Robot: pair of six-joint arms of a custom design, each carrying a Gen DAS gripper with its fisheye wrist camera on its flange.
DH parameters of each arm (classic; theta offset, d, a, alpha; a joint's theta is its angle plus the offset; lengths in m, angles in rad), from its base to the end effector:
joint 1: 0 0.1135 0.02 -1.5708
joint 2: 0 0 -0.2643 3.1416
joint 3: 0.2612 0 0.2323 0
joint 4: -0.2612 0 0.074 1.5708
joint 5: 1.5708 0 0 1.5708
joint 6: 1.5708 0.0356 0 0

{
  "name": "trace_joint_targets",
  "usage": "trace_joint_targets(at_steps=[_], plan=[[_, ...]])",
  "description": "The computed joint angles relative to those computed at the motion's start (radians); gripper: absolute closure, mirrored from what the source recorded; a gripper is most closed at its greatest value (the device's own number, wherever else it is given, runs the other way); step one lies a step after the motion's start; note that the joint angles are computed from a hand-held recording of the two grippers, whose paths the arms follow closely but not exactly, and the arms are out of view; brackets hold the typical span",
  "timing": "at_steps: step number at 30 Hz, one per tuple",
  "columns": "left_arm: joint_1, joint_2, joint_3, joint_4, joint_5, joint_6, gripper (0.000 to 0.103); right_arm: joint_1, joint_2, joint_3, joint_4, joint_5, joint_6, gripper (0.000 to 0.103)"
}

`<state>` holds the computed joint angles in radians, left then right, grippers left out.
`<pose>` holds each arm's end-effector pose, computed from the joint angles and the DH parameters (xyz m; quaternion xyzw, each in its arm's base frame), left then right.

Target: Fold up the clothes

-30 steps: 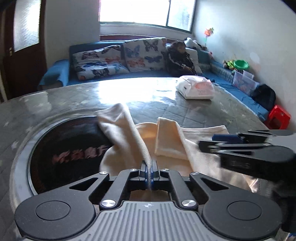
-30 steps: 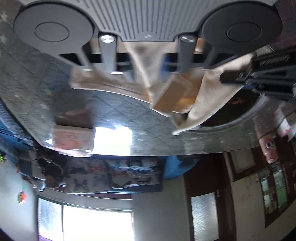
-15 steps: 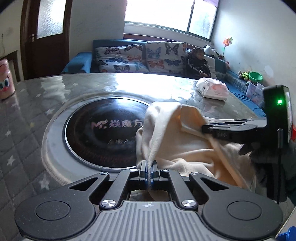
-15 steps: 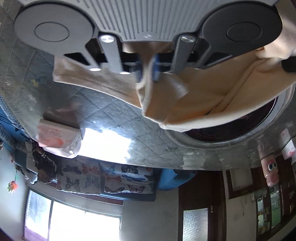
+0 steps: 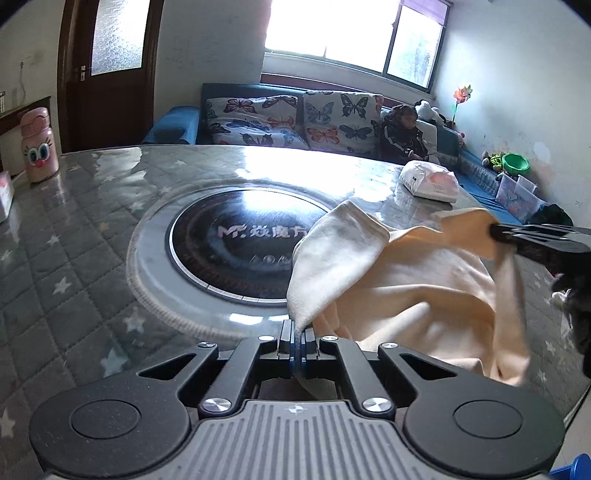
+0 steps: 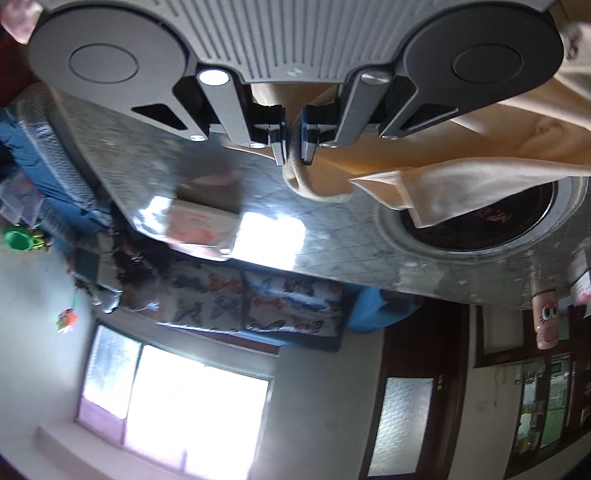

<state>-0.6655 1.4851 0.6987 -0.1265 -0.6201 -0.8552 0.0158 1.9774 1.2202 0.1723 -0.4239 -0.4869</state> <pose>0.2183 -0.1451 0.1789 -0.1835 0.8879 -0.0028 0.4219 0.4173 0.0212 0.1869 -0.3106 0.8094 0.0722 0.4931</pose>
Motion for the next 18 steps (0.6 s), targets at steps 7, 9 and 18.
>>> trace_joint_targets(at_steps=[7, 9, 18], plan=[[-0.094, -0.084, -0.060, -0.126, -0.039, -0.134, 0.100, -0.146, -0.091, -0.118, 0.024, -0.018, -0.012, 0.097], [-0.121, -0.109, -0.078, -0.173, -0.040, -0.191, 0.100, -0.181, -0.093, -0.134, 0.006, -0.006, -0.022, 0.097], [-0.184, -0.166, -0.111, -0.302, -0.015, -0.309, 0.091, -0.272, -0.006, -0.032, -0.187, -0.010, -0.006, 0.091]])
